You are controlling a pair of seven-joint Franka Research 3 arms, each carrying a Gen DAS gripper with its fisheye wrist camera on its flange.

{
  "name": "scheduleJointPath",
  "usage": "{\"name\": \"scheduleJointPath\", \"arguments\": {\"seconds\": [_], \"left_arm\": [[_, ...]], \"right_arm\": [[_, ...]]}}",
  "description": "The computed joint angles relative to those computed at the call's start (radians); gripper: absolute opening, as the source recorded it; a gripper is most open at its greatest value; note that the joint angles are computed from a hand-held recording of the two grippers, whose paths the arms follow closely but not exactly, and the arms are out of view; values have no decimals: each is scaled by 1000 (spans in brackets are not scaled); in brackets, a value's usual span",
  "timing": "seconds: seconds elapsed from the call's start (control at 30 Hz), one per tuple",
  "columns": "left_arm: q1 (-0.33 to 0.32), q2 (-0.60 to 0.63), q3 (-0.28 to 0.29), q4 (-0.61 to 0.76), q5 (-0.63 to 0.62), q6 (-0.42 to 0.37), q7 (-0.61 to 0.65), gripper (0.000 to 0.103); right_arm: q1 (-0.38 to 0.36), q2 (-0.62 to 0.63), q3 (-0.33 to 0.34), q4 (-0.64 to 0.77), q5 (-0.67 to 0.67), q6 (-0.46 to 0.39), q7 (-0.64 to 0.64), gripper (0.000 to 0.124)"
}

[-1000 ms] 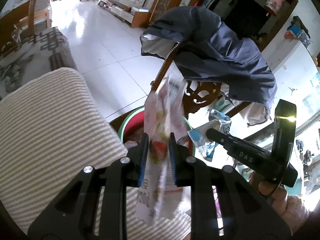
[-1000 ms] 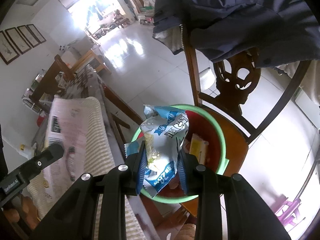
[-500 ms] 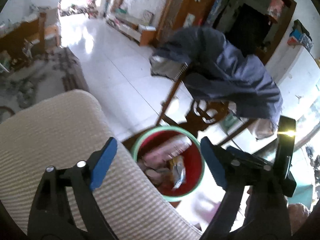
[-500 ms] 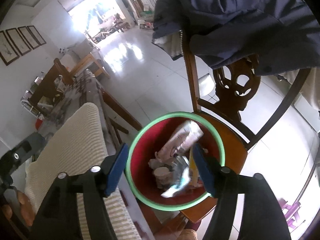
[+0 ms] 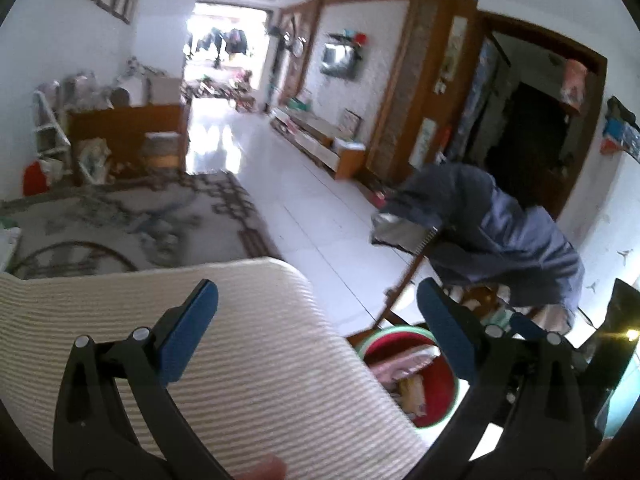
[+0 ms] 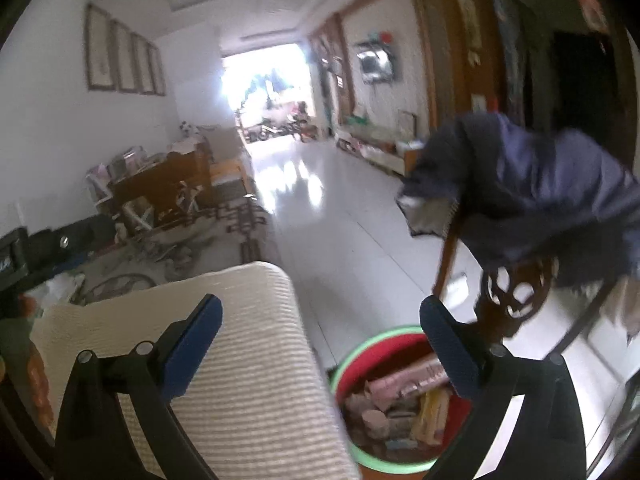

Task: Collect trash

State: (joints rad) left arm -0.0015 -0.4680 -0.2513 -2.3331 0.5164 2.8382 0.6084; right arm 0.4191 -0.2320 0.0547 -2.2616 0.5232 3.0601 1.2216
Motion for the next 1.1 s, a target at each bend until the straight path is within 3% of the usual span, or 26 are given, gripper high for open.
{"name": "scheduleJointPath", "arguments": {"seconds": [0.23,0.37,0.63,0.77,1.1], "left_arm": [[44,-205,38,-132,22,-31,26,98],[56,-287,54,-171,15,-95,78,98],[123,-423,52,-260,34,-81,114,98],[106,-445,92,-281,-12,-100,131,98],[106,-474,113,-306,-56,-103,199,98]], "right_arm": [[48,0,60,-4,-5,56,98,96],[-50,-2,192,-18,-155,72,273,96],[-234,-43,391,-52,-413,54,602,96],[-275,-71,430,-74,-484,44,715,96],[-318,-88,462,-75,-648,27,885,96]]}}
